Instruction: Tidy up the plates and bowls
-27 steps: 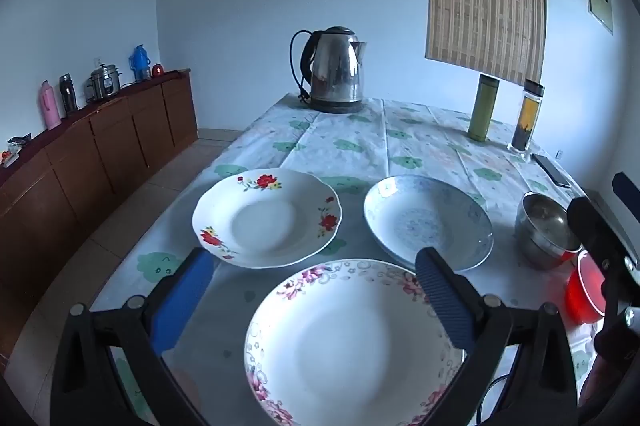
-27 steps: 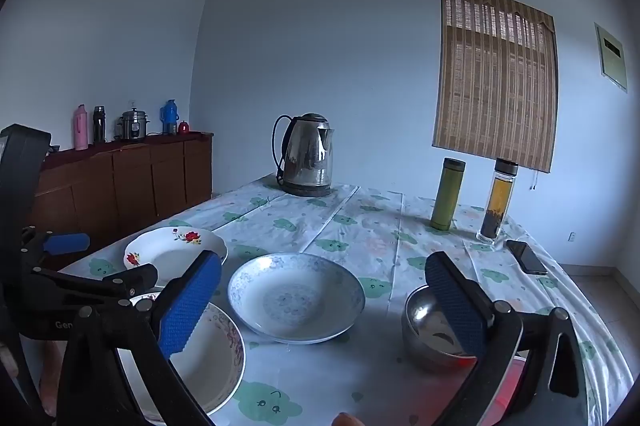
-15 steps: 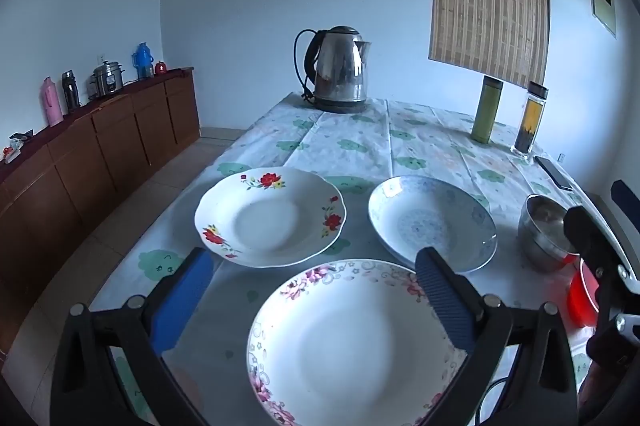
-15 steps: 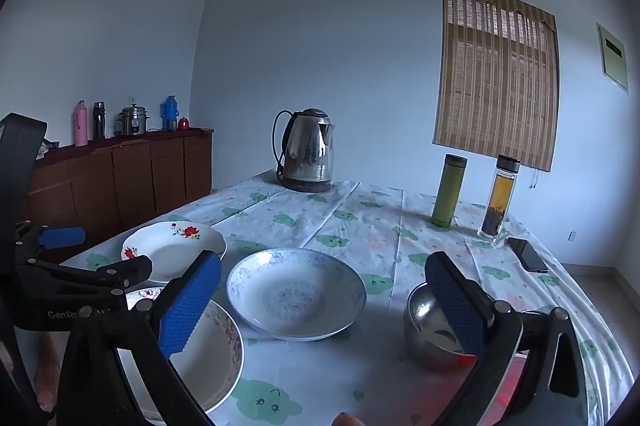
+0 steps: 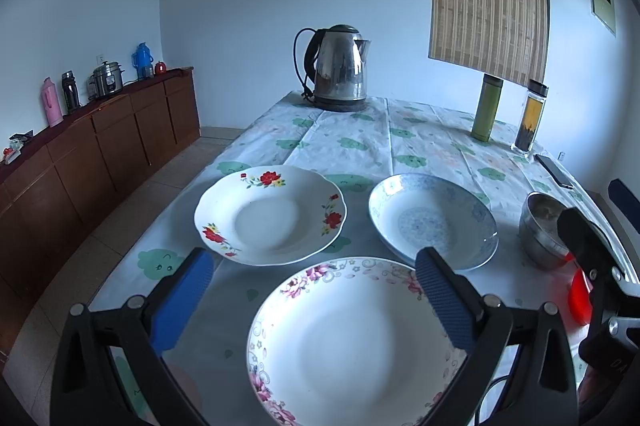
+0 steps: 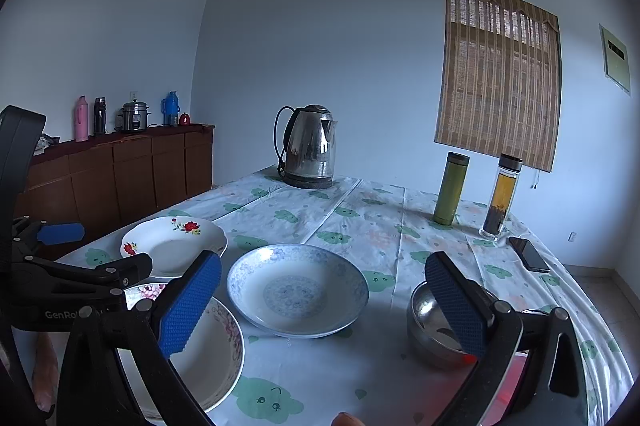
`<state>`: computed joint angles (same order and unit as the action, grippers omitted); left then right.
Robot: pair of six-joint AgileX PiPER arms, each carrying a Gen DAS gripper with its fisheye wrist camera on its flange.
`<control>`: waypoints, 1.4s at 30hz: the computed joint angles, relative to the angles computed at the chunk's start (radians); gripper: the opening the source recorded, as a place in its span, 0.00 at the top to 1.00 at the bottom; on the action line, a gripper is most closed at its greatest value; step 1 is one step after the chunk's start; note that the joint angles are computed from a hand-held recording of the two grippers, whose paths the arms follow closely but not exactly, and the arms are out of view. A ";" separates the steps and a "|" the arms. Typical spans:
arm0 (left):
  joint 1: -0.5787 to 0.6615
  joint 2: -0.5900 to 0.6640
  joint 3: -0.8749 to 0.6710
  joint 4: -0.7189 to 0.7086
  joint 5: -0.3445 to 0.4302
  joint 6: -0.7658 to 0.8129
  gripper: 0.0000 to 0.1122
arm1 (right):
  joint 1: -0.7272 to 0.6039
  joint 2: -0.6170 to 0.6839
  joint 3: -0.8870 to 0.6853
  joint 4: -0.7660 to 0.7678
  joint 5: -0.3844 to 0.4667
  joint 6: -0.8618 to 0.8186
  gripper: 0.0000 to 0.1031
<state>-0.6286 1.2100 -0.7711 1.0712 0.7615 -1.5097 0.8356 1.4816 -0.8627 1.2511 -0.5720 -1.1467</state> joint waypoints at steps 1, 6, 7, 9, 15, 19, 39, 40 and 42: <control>0.000 0.000 -0.001 -0.002 0.002 0.003 0.09 | 0.000 0.000 -0.001 0.002 0.001 -0.002 0.01; 0.001 -0.003 0.001 -0.003 0.002 0.004 0.09 | 0.002 0.004 -0.001 0.003 -0.002 -0.004 0.01; 0.002 -0.004 0.001 -0.004 0.000 0.006 0.09 | 0.003 0.007 -0.003 0.003 -0.002 -0.004 0.01; 0.001 -0.006 0.004 0.000 0.002 0.002 0.09 | 0.004 0.008 -0.002 0.005 -0.004 -0.006 0.01; 0.017 -0.006 0.004 -0.009 -0.013 0.013 0.09 | 0.007 0.014 -0.003 0.007 -0.013 -0.009 0.01; 0.019 -0.016 0.008 -0.012 -0.013 0.019 0.09 | 0.008 0.015 -0.005 0.014 -0.013 -0.016 0.01; 0.025 -0.018 0.013 -0.016 -0.014 0.023 0.09 | 0.001 0.027 -0.013 -0.002 0.018 -0.003 0.01; 0.032 -0.014 0.015 -0.015 -0.023 0.021 0.09 | -0.002 0.029 -0.016 -0.002 0.030 -0.007 0.01; 0.042 -0.015 0.019 -0.016 -0.032 0.024 0.09 | -0.002 0.034 -0.020 -0.002 0.041 -0.015 0.01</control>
<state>-0.5869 1.1948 -0.7517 1.0548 0.7300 -1.4862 0.8339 1.5153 -0.8822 1.2490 -0.5311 -1.1616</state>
